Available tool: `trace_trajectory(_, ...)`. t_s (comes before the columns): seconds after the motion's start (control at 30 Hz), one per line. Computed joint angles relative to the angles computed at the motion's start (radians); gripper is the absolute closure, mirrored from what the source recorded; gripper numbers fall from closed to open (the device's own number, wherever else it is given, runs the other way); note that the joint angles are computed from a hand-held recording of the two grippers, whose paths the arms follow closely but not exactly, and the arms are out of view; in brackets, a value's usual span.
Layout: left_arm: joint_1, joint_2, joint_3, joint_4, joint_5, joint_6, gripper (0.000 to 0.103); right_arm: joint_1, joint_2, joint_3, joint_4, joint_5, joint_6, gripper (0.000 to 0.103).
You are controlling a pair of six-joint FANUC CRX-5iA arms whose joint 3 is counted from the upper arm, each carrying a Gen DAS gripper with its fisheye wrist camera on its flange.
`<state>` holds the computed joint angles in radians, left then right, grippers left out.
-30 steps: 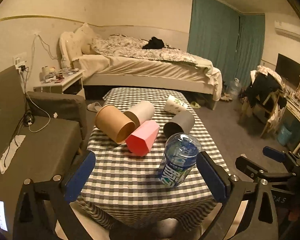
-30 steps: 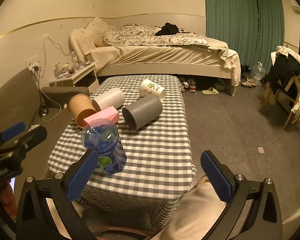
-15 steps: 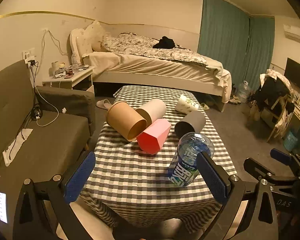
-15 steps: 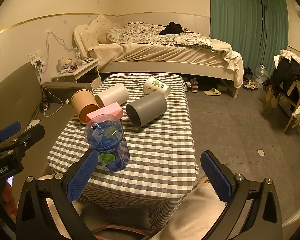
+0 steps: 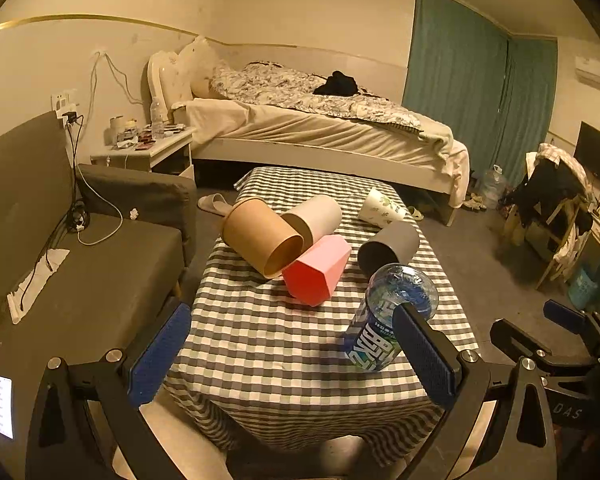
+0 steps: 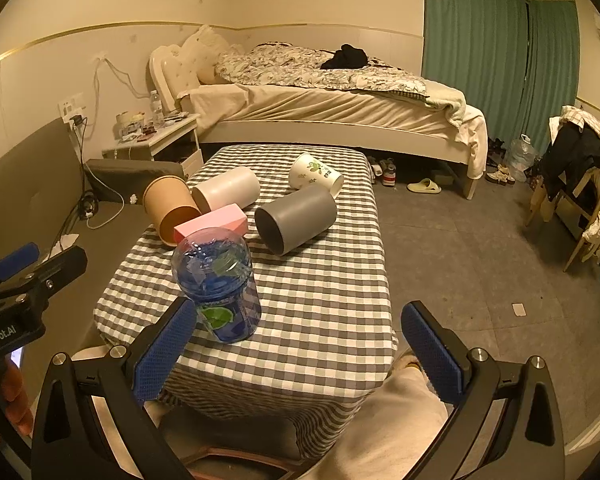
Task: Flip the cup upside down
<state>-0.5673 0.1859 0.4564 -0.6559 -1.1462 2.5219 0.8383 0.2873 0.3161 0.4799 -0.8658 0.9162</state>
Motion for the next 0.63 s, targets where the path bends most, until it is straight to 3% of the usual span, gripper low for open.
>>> trace_trajectory(0.63, 0.002, -0.003, -0.009, -0.002, 0.000, -0.004, 0.000, 0.004, 0.010, 0.005, -0.001, -0.015, 0.002, 0.000)
